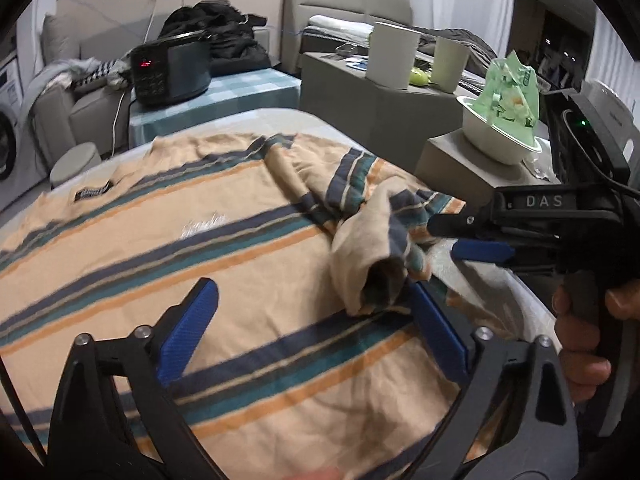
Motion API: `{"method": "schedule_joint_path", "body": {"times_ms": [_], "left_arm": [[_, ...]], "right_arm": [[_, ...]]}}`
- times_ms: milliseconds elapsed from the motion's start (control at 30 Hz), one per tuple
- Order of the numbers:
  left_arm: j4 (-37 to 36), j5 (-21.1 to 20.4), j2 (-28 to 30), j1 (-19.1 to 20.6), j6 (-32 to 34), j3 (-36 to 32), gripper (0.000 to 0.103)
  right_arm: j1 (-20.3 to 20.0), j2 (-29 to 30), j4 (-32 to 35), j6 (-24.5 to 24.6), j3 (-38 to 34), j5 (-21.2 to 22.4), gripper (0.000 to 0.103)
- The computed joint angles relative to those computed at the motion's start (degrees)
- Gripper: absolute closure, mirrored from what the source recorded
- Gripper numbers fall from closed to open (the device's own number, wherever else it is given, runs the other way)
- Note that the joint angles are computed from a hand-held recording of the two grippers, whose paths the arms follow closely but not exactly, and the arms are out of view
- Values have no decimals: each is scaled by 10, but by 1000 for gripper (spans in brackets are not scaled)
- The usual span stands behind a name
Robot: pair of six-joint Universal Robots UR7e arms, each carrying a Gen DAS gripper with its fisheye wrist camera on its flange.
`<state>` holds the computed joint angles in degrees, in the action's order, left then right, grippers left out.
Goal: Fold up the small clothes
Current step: 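Lift the grasped sleeve and fold it across the shirt body with the right tool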
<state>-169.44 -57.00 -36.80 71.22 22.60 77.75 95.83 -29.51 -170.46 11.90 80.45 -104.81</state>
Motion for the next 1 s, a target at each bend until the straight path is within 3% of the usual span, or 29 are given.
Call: {"method": "schedule_joint_path", "body": {"times_ms": [133,233,267,300,467,767,1000], "left_arm": [[-35,4,35,-5,68,-31,23],[-26,-8,46,-4,86,-47,70],[-9,-22,44,-2,72,-52,94],[-4,-32,41,1,58,-51,100],[-13,-84,14,13,5,-33,101],[14,-112,-7,28,-45,-28,101],[13,-117,-20,34,-66,-19,101]], "right_arm": [[5,-10,-15,0,17,-13,52],[2,-15,-11,4,22,8,52],[0,-15,-5,10,21,17,52],[-2,-15,-4,15,20,27,52],[-11,2,15,44,-7,70,52],[1,52,4,90,-82,26,52],[7,54,2,71,-77,19,53]]}}
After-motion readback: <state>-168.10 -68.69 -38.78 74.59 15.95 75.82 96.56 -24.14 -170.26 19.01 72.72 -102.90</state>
